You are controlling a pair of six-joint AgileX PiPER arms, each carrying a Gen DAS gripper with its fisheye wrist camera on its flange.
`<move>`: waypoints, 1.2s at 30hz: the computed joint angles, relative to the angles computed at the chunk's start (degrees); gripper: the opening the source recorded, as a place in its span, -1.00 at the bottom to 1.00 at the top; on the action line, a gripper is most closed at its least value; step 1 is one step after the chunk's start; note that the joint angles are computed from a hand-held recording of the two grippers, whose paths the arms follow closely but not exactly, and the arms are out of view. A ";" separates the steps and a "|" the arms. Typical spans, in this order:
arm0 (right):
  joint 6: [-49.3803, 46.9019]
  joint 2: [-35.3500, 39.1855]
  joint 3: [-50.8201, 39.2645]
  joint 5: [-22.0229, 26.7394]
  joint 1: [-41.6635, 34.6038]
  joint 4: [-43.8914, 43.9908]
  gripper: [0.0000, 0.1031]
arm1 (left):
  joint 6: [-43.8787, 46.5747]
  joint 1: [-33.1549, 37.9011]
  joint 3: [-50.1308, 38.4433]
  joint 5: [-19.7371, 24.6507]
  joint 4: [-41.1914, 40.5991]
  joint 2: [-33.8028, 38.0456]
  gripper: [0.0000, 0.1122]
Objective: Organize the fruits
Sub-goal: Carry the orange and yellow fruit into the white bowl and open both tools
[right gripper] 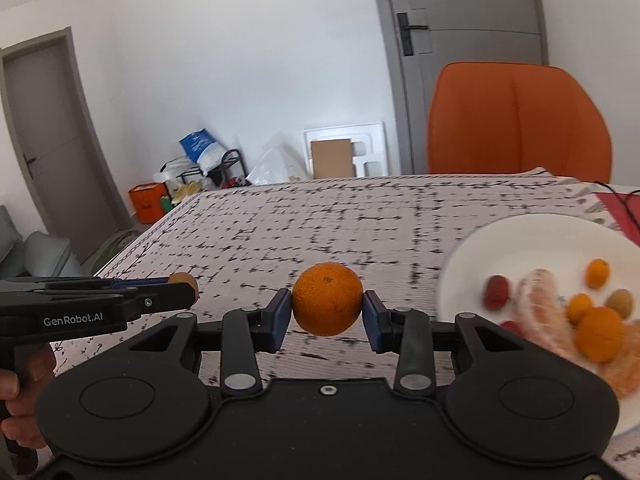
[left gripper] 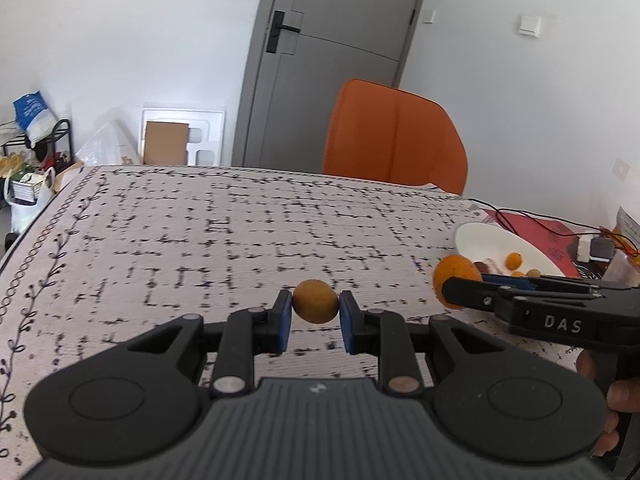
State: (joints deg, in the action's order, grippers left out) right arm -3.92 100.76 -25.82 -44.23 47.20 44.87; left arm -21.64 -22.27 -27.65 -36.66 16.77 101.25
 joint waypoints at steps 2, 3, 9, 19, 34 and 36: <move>0.80 -1.26 2.15 -1.31 0.23 0.78 -0.29 | 0.34 -1.27 -0.50 0.30 -0.69 0.21 -0.58; 1.00 -1.85 3.11 -1.82 0.50 1.36 -0.29 | 0.46 -1.92 -0.72 0.46 -1.01 0.30 -0.58; 2.27 -4.16 7.73 -4.72 1.72 5.11 -0.29 | 1.14 -5.89 -2.55 1.52 -2.84 0.88 -0.58; 5.61 -7.52 15.18 -8.69 3.36 9.43 -0.29 | 3.01 -12.32 -6.01 3.41 -6.07 2.04 -0.58; 12.60 -8.36 22.81 -14.03 6.62 14.37 -0.02 | 4.13 -19.17 -12.41 6.68 -7.80 4.91 -0.58; 12.58 -8.94 23.51 -14.03 7.54 15.88 -0.02 | 4.01 -19.98 -13.27 7.02 -7.66 5.36 -0.58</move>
State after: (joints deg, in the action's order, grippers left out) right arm 8.66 91.81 -2.31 -58.26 54.74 60.75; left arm -17.63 -42.25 -40.92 -29.64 9.11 106.61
